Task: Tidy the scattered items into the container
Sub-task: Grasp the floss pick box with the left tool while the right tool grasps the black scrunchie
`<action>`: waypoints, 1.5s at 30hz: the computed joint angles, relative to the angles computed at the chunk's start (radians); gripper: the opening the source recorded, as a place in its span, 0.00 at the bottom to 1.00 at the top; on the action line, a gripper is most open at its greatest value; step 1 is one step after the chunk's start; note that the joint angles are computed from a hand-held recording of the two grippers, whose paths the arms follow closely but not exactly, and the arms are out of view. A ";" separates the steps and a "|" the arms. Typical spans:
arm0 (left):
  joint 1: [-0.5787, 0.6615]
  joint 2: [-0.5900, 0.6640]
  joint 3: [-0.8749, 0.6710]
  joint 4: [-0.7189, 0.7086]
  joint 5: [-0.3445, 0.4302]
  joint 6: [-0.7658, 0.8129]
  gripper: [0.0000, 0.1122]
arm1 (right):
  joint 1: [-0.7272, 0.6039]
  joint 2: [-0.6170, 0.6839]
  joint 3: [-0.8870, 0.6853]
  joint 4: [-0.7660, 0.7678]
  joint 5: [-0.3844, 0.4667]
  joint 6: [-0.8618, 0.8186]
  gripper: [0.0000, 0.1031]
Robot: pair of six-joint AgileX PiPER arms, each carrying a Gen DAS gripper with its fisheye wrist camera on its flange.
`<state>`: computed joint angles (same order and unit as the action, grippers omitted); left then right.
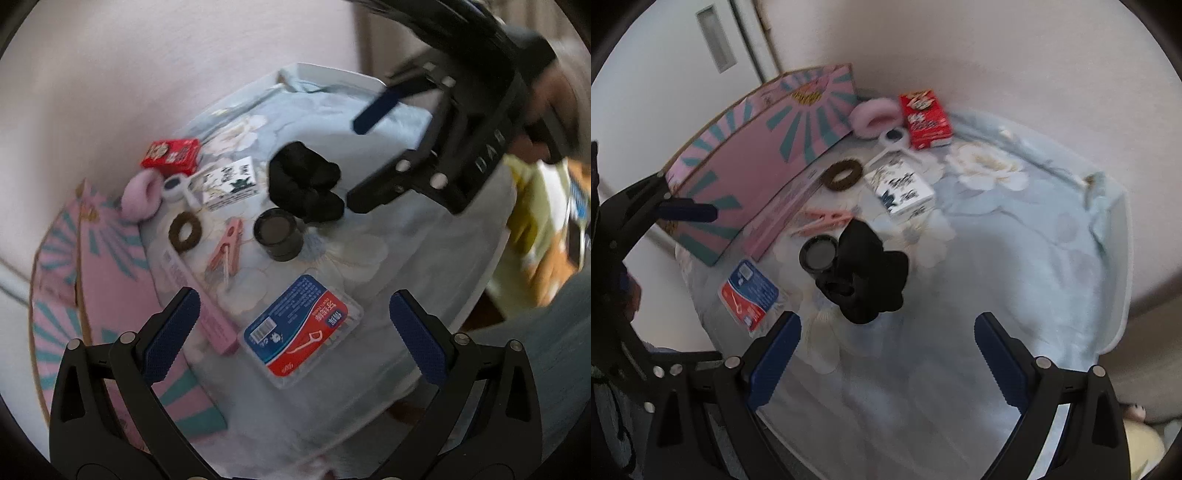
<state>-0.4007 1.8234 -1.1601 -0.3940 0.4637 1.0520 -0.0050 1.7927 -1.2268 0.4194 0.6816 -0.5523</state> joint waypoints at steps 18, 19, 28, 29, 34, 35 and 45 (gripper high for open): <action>0.032 0.176 -0.128 -0.078 0.162 0.143 0.86 | 0.013 0.109 -0.058 0.117 0.007 -0.210 0.86; 0.033 0.179 -0.130 -0.084 0.163 0.147 0.86 | 0.016 0.114 -0.063 0.105 0.004 -0.204 0.84; 0.051 0.192 -0.159 -0.097 0.227 0.142 0.76 | 0.017 0.146 -0.093 0.066 -0.007 -0.189 0.74; 0.056 0.195 -0.168 -0.095 0.245 0.131 0.72 | 0.017 0.145 -0.090 0.067 -0.012 -0.192 0.74; 0.063 0.178 -0.158 -0.077 0.266 0.110 0.64 | 0.020 0.147 -0.083 0.053 -0.040 -0.201 0.71; 0.065 0.171 -0.146 -0.078 0.265 0.116 0.63 | 0.022 0.151 -0.086 0.044 -0.044 -0.196 0.70; 0.078 0.160 -0.141 -0.073 0.243 0.055 0.54 | 0.041 0.158 -0.084 -0.073 -0.111 -0.092 0.34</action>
<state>-0.3226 1.9832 -1.3008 -0.4668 0.7063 1.1070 0.0356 1.9507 -1.3111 0.3467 0.5704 -0.6440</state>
